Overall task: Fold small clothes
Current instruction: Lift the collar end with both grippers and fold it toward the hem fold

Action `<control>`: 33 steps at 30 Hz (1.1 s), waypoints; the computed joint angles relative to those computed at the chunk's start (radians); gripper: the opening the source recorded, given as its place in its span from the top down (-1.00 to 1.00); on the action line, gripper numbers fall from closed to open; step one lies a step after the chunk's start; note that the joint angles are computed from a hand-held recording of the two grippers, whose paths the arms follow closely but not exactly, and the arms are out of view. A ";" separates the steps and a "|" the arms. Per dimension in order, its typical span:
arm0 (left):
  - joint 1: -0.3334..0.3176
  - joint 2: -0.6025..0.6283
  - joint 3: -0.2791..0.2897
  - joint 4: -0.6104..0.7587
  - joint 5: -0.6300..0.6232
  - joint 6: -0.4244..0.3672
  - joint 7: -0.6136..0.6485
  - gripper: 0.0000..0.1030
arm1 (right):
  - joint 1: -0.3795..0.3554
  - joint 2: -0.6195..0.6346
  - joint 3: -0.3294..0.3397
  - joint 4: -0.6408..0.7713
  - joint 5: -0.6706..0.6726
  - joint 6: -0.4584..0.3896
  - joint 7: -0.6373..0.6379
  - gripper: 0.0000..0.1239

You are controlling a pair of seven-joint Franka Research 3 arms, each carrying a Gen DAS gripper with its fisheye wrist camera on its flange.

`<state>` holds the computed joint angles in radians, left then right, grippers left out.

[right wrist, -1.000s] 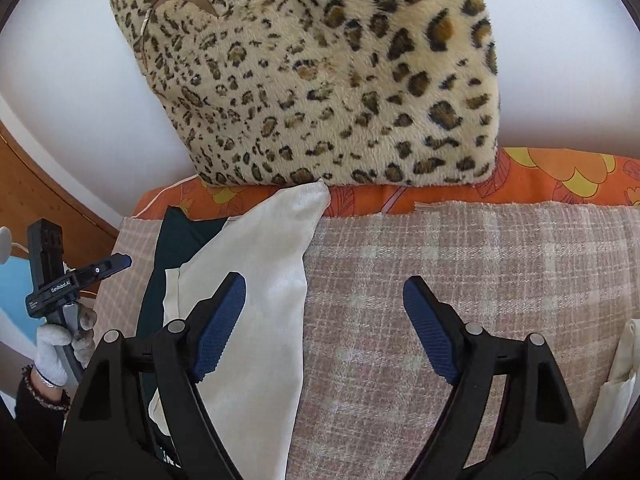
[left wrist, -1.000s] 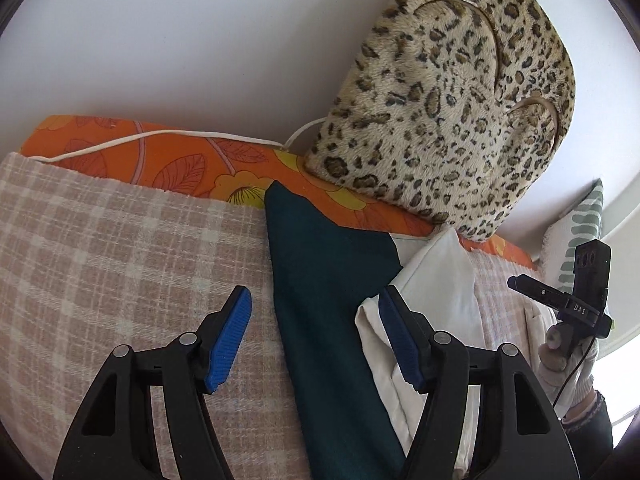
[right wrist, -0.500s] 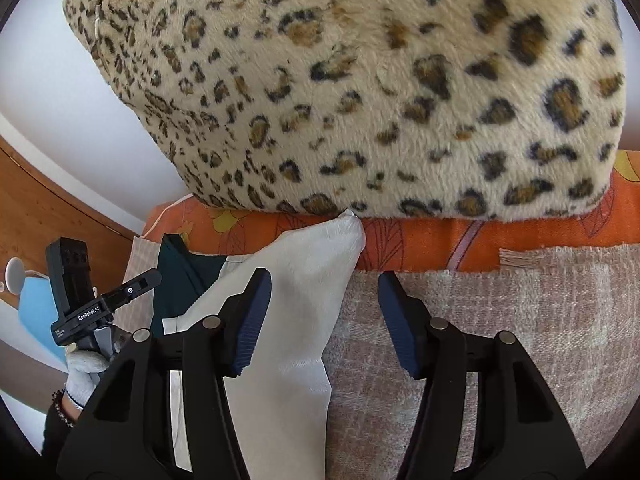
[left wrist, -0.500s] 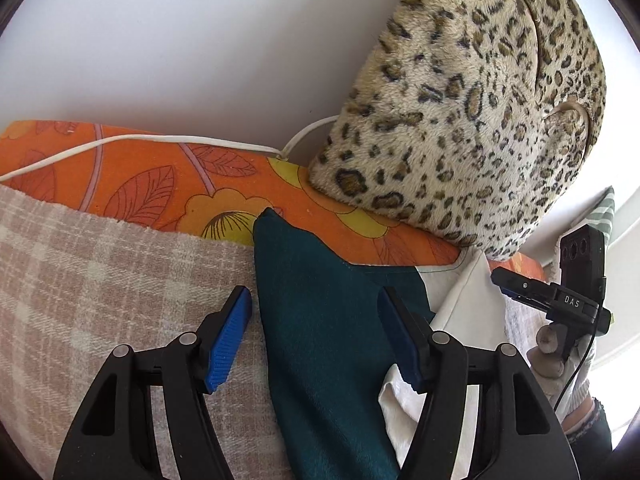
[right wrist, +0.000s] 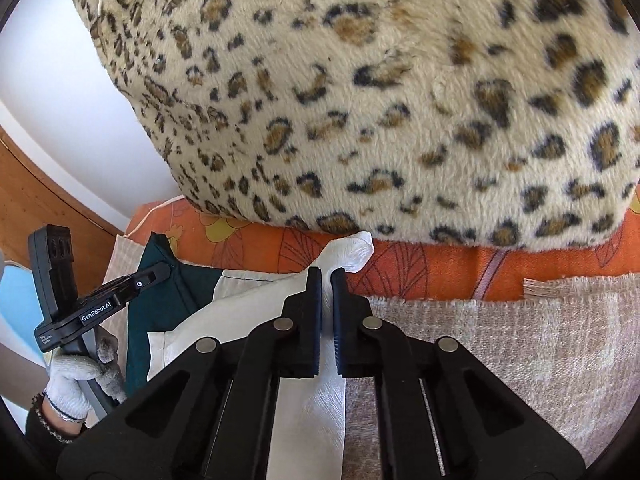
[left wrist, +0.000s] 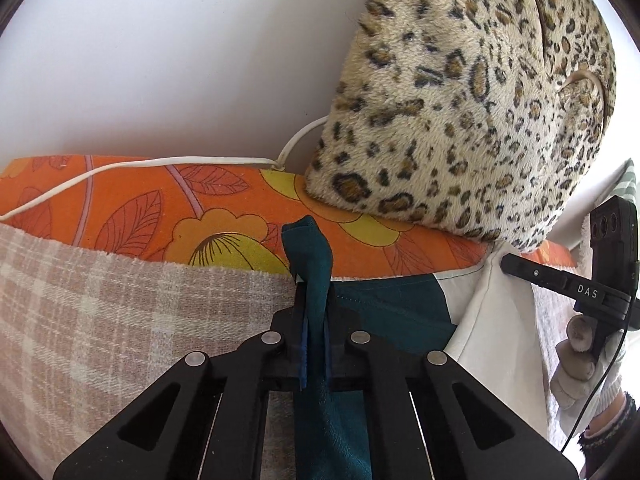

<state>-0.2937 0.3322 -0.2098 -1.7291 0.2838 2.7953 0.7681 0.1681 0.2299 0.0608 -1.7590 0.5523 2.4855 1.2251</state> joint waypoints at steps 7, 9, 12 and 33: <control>0.012 -0.061 -0.012 -0.072 -0.028 0.108 -0.006 0.96 | 0.004 -0.063 0.011 -0.025 0.061 0.022 -0.039 0.92; 0.003 -0.086 -0.008 -0.087 -0.012 0.117 -0.014 0.97 | 0.008 -0.094 0.009 -0.045 0.067 0.022 -0.051 0.92; -0.009 -0.129 -0.008 -0.114 0.009 0.123 -0.030 0.97 | 0.017 -0.135 0.003 -0.062 0.070 0.012 -0.059 0.92; -0.062 -0.526 -0.110 -0.399 0.066 0.059 -0.146 0.97 | 0.072 -0.739 -0.034 -0.451 -0.058 -0.132 -0.031 0.93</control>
